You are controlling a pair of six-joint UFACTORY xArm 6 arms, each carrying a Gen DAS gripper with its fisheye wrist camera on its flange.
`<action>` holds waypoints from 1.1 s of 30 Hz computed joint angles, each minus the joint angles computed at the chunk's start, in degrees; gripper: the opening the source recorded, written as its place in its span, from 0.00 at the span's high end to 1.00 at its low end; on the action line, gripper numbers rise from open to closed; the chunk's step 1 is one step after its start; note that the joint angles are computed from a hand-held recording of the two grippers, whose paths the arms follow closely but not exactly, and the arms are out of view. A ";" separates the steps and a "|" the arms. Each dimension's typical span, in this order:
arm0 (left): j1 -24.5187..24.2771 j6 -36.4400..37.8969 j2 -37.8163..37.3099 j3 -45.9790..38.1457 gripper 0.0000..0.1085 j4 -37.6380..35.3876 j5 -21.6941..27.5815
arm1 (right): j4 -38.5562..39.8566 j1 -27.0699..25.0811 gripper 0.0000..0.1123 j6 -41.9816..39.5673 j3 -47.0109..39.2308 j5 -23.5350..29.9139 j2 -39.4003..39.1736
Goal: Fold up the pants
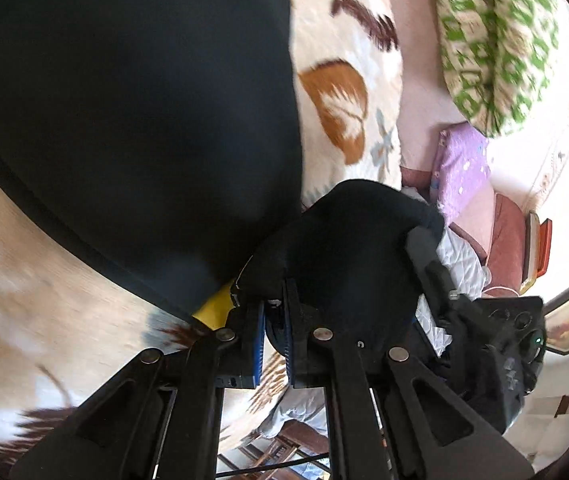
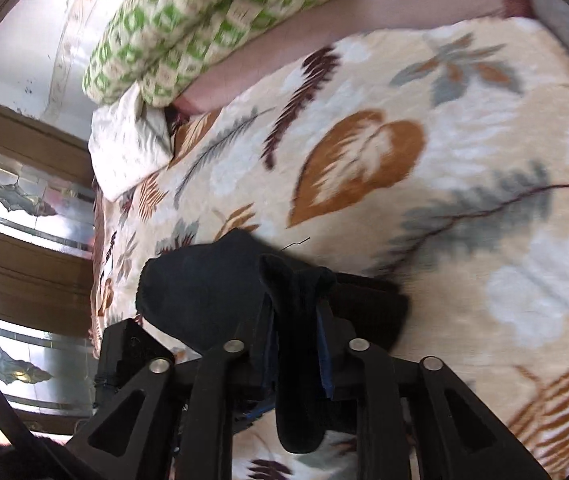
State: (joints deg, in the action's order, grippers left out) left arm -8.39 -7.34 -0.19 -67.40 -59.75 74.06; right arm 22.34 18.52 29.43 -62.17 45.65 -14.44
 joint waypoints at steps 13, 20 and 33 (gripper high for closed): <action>7.26 3.83 6.35 -8.88 0.93 5.22 10.95 | 5.55 3.90 0.56 1.94 -5.74 -2.98 9.14; 8.59 5.78 7.16 -4.82 0.91 0.42 11.52 | -2.33 5.01 0.54 5.16 -14.08 4.77 14.89; 11.73 5.69 5.68 -5.94 0.81 1.27 14.13 | -14.23 7.61 0.43 5.02 -35.28 22.06 27.63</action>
